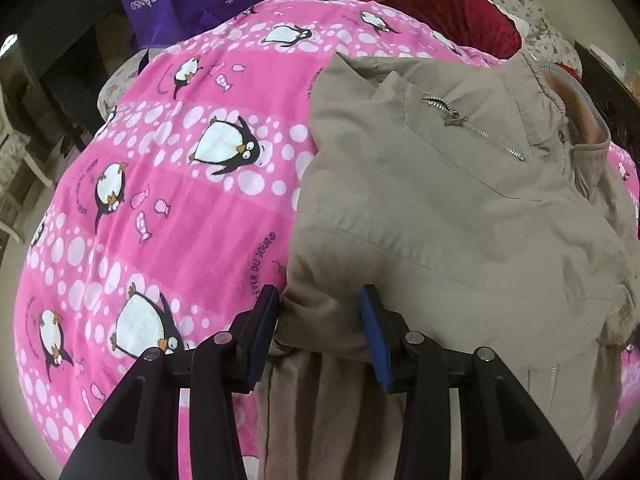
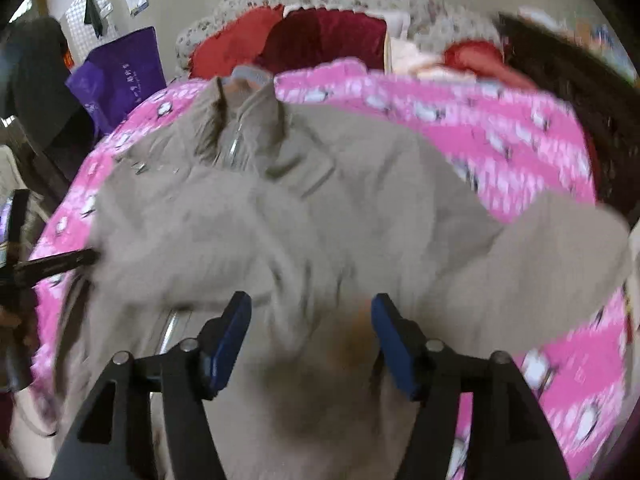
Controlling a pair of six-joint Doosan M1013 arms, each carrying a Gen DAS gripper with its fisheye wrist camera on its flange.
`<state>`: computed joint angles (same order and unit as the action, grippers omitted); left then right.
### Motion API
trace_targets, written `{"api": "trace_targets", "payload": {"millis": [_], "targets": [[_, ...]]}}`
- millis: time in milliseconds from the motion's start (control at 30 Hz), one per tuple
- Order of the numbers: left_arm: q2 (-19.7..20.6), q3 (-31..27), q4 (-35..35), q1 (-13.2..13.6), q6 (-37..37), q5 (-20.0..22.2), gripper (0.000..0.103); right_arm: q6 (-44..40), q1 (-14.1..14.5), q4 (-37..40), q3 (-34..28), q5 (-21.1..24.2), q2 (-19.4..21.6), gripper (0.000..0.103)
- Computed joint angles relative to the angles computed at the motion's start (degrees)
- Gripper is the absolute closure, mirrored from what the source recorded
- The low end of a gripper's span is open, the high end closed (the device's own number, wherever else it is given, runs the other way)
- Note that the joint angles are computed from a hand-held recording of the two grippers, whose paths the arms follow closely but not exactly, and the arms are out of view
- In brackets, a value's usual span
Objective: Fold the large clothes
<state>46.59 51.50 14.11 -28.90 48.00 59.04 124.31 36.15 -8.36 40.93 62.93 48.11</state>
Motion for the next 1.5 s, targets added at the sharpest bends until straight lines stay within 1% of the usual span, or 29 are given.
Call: {"api": "trace_targets", "payload": {"millis": [67,100,200,233,267,300,333,367,400,467,500,533,567,600,633,667,733,833,900,933,1000,1133,1167,1200,1233,1300,1367,1433,1500], "targets": [[-0.2,0.2,-0.2,-0.1,-0.6,0.0,0.073,-0.7,-0.4,4.9,1.6,0.2,-0.5,0.037],[-0.2,0.0,-0.2,-0.1,-0.7,0.1,0.073,-0.7,-0.3,4.7,1.8,0.3,-0.3,0.037],[-0.8,0.3,1.0,-0.8,-0.9,-0.2,0.073,0.5,0.9,-0.6,-0.2,1.8,1.6,0.037],[-0.9,0.2,1.2,-1.0,-0.8,-0.2,0.073,0.5,0.9,-1.1,-0.7,0.9,2.2,0.038],[-1.1,0.2,1.3,-1.1,-0.6,-0.3,0.073,0.6,0.9,-1.9,-1.1,0.4,2.5,0.050],[-1.2,0.2,1.3,-1.2,-0.4,-0.3,0.073,0.6,1.1,-3.7,-2.2,1.4,3.2,0.072],[-1.5,0.3,1.2,-1.4,-0.1,-0.5,0.073,0.2,1.2,-5.6,-4.0,3.5,4.1,0.073],[-1.8,0.6,1.3,-1.5,0.1,-0.9,0.073,0.1,1.4,-6.9,-3.8,3.1,3.7,0.078],[-2.1,0.8,1.5,-1.7,0.1,-1.4,0.073,0.2,1.5,-8.8,-3.3,2.4,3.1,0.079],[-2.1,0.6,1.7,-1.9,0.1,-1.9,0.073,-0.9,2.5,-14.9,-1.8,1.0,1.7,0.079],[-1.8,0.2,1.4,-2.1,0.5,-2.0,0.073,-2.0,2.7,-16.3,-1.8,1.1,1.6,0.078],[-1.3,-0.5,0.8,-2.2,1.1,-1.7,0.073,-4.1,2.8,-16.6,-2.4,2.5,2.0,0.078],[-0.8,-1.3,0.1,-2.4,1.7,-1.3,0.073,-6.1,2.7,-15.8,-4.4,5.3,3.2,0.071],[-0.5,-1.7,-0.2,-2.5,2.0,-1.1,0.073,-8.0,2.5,-14.5,-6.6,9.3,4.4,0.062],[-0.1,-2.2,-0.5,-2.8,2.6,-1.1,0.073,-8.9,2.2,-12.7,-7.3,11.5,4.9,0.060],[0.2,-2.5,-0.6,-3.0,3.0,-0.8,0.073,-7.9,1.9,-10.9,-5.7,10.6,3.8,0.059],[0.8,-3.4,-0.7,-3.3,3.8,-0.3,0.073,-3.1,1.4,-9.4,-1.6,6.9,0.8,0.056],[2.1,-5.1,0.0,-3.9,4.4,0.7,0.073,0.7,0.5,-4.5,3.5,-0.3,-2.8,0.056],[2.6,-5.7,0.7,-4.1,4.3,1.1,0.073,1.8,-0.2,-0.3,5.2,-5.4,-3.9,0.056],[2.9,-6.1,1.3,-4.3,4.1,1.4,0.073,2.2,-0.3,0.1,5.0,-6.2,-3.7,0.056],[3.2,-6.4,1.7,-4.5,4.0,1.8,0.073,2.0,-0.2,-0.8,3.0,-5.5,-2.2,0.056],[4.1,-7.5,2.5,-4.7,4.3,3.2,0.073,0.2,0.3,-2.2,-3.9,0.3,3.1,0.059],[4.3,-7.7,2.5,-4.7,4.4,3.4,0.073,-0.1,0.3,-2.9,-5.5,2.0,4.4,0.059],[4.4,-7.9,2.3,-4.7,4.5,3.4,0.073,-0.1,0.4,-4.5,-8.0,4.9,6.1,0.059],[4.5,-8.1,2.1,-4.6,4.5,3.5,0.073,0.1,0.3,-5.2,-9.3,6.3,7.2,0.059],[4.9,-8.5,2.1,-4.6,4.5,3.9,0.073,0.5,-0.1,-4.3,-10.3,7.0,8.2,0.059],[5.2,-9.0,2.4,-4.7,4.6,4.5,0.073,1.3,-0.4,-4.0,-10.2,6.8,8.3,0.059],[5.3,-9.2,2.8,-4.8,4.5,4.7,0.073,1.5,-0.3,-3.7,-9.8,6.8,7.7,0.059],[5.5,-9.4,2.9,-4.8,4.5,4.8,0.073,2.3,0.0,-4.1,-7.1,4.5,5.5,0.059]]}}
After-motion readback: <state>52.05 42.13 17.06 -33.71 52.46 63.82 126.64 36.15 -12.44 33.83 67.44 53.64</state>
